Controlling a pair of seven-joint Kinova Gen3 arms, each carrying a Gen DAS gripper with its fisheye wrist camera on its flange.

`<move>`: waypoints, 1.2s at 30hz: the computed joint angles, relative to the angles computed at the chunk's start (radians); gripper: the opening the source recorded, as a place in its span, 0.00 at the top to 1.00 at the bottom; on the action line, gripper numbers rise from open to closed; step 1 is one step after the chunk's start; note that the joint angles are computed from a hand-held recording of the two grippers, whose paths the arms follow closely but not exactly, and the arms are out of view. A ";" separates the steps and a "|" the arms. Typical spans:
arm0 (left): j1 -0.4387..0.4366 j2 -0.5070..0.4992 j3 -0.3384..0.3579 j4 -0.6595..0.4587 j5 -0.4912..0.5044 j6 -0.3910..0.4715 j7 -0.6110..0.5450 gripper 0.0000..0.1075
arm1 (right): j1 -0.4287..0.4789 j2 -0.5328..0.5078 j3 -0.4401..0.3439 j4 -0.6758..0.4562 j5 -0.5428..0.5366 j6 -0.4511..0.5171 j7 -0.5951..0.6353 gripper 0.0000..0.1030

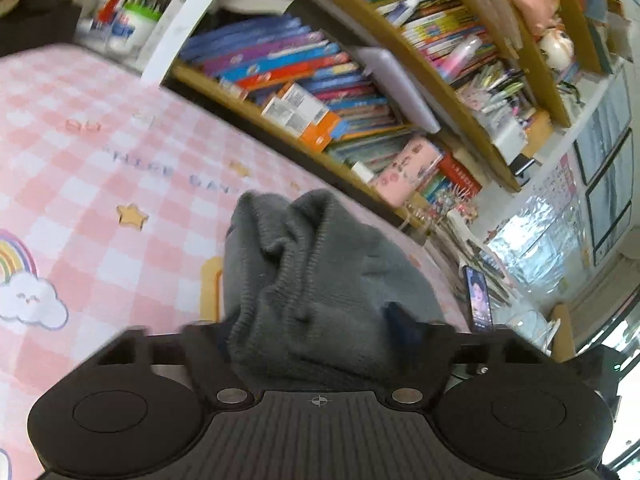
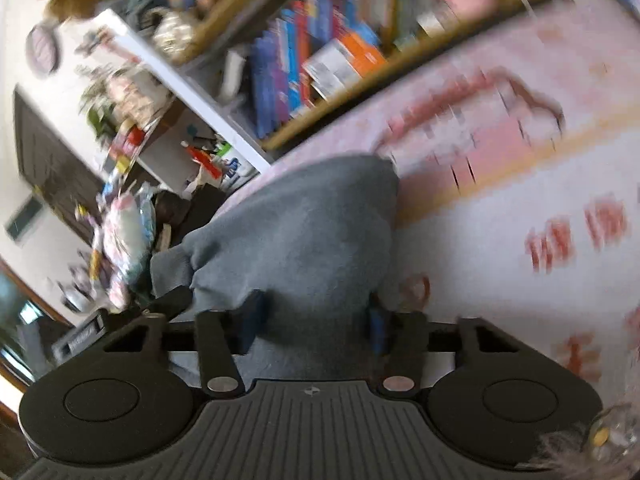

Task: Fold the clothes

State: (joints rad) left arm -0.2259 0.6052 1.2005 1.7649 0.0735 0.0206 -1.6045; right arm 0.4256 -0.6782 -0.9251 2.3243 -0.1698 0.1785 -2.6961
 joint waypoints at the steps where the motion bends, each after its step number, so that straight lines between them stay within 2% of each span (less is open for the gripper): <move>1: 0.001 -0.013 0.000 0.013 -0.010 -0.020 -0.009 0.47 | 0.028 -0.029 -0.020 -0.020 0.022 0.029 0.016 0.62; 3: 0.007 -0.028 -0.010 0.019 -0.023 -0.031 -0.001 0.47 | 0.042 -0.048 -0.031 -0.031 0.033 0.044 0.031 0.62; 5: 0.015 -0.013 -0.020 0.000 -0.020 -0.002 0.020 0.47 | 0.045 -0.055 -0.035 -0.032 0.034 0.046 0.042 0.62; 9: 0.009 0.010 -0.012 -0.013 -0.009 0.023 0.007 0.41 | 0.023 -0.025 -0.019 -0.011 0.009 0.030 0.039 0.61; 12: 0.017 0.007 -0.021 -0.023 0.007 0.040 -0.016 0.37 | 0.005 -0.008 -0.002 0.002 -0.005 0.019 0.029 0.53; 14: 0.020 0.014 -0.024 -0.027 0.022 0.045 -0.032 0.34 | -0.006 0.008 0.005 0.010 -0.013 0.014 0.020 0.42; 21: 0.034 0.050 -0.032 -0.057 0.086 0.078 -0.080 0.27 | -0.135 0.118 0.093 0.101 -0.054 -0.158 -0.012 0.42; 25: 0.030 0.081 -0.017 -0.067 0.116 0.083 -0.124 0.29 | -0.144 0.124 0.099 0.100 -0.053 -0.164 0.009 0.49; 28: 0.025 0.078 -0.007 -0.058 0.129 0.063 -0.150 0.42 | -0.116 0.100 0.075 0.085 -0.047 -0.144 0.027 0.55; 30: 0.016 0.075 0.007 -0.047 0.123 0.043 -0.160 0.45 | -0.084 0.072 0.050 0.070 -0.036 -0.123 0.040 0.57; 36: -0.003 0.088 0.047 -0.049 0.072 0.027 -0.162 0.46 | -0.061 0.029 0.049 0.039 -0.003 -0.084 0.082 0.58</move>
State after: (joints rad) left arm -0.2289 0.6936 1.2472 1.7157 0.1453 0.0477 -1.7664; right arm 0.3648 -0.6494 -0.8765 2.3632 -0.1730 0.0943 -2.6144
